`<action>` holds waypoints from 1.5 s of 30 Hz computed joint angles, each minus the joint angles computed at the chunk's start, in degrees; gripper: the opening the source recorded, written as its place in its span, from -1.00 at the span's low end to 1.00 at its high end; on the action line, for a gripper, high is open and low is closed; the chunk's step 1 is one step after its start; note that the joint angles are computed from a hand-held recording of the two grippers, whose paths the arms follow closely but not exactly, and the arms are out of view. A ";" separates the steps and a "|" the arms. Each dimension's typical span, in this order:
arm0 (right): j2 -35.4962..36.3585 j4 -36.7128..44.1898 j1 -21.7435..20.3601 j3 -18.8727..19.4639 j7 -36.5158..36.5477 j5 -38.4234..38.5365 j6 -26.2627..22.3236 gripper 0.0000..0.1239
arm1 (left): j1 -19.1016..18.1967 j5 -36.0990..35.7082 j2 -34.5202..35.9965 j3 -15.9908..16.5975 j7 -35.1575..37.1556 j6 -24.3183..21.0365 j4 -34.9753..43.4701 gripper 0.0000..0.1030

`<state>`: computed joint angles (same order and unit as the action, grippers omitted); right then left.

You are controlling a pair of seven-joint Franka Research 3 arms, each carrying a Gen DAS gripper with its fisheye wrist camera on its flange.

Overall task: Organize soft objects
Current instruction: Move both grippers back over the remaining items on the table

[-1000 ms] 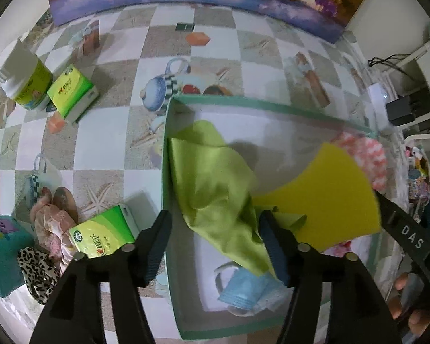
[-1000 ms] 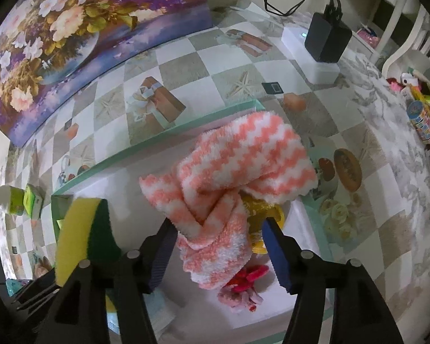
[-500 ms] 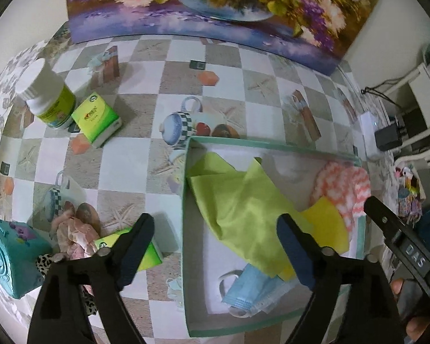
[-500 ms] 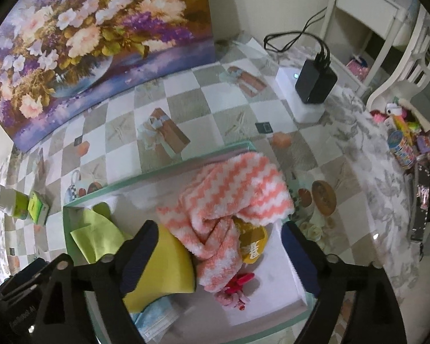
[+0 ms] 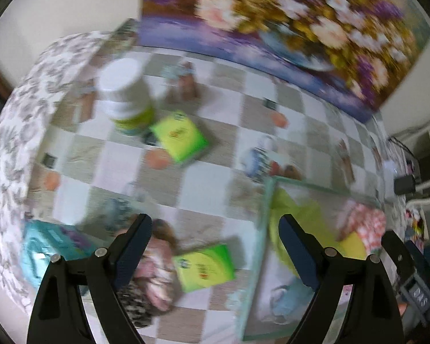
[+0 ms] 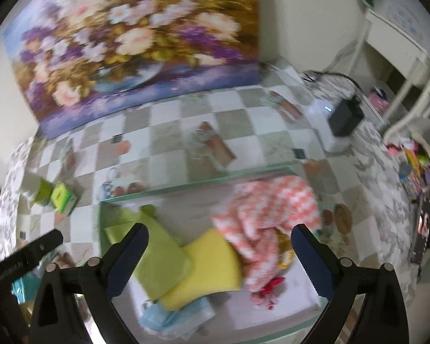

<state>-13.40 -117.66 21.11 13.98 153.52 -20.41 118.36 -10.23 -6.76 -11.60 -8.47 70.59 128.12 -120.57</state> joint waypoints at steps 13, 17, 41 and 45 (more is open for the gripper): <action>10.33 10.60 6.51 -0.13 -6.54 -1.34 3.62 0.63 | 3.12 3.33 -2.81 1.76 -0.57 -0.96 -2.08 0.75; 12.65 11.99 8.20 -0.96 -8.67 0.41 5.03 0.63 | 3.22 2.81 -2.25 2.25 0.90 -2.45 -2.05 0.75; 24.58 16.82 14.83 -3.92 -21.56 11.40 9.86 0.62 | 5.40 -0.59 -1.56 3.13 3.32 -4.21 -2.55 0.75; 24.75 15.75 14.97 -4.07 -22.88 13.48 12.46 0.44 | 5.53 1.56 -2.68 2.59 1.45 -3.80 -2.99 0.74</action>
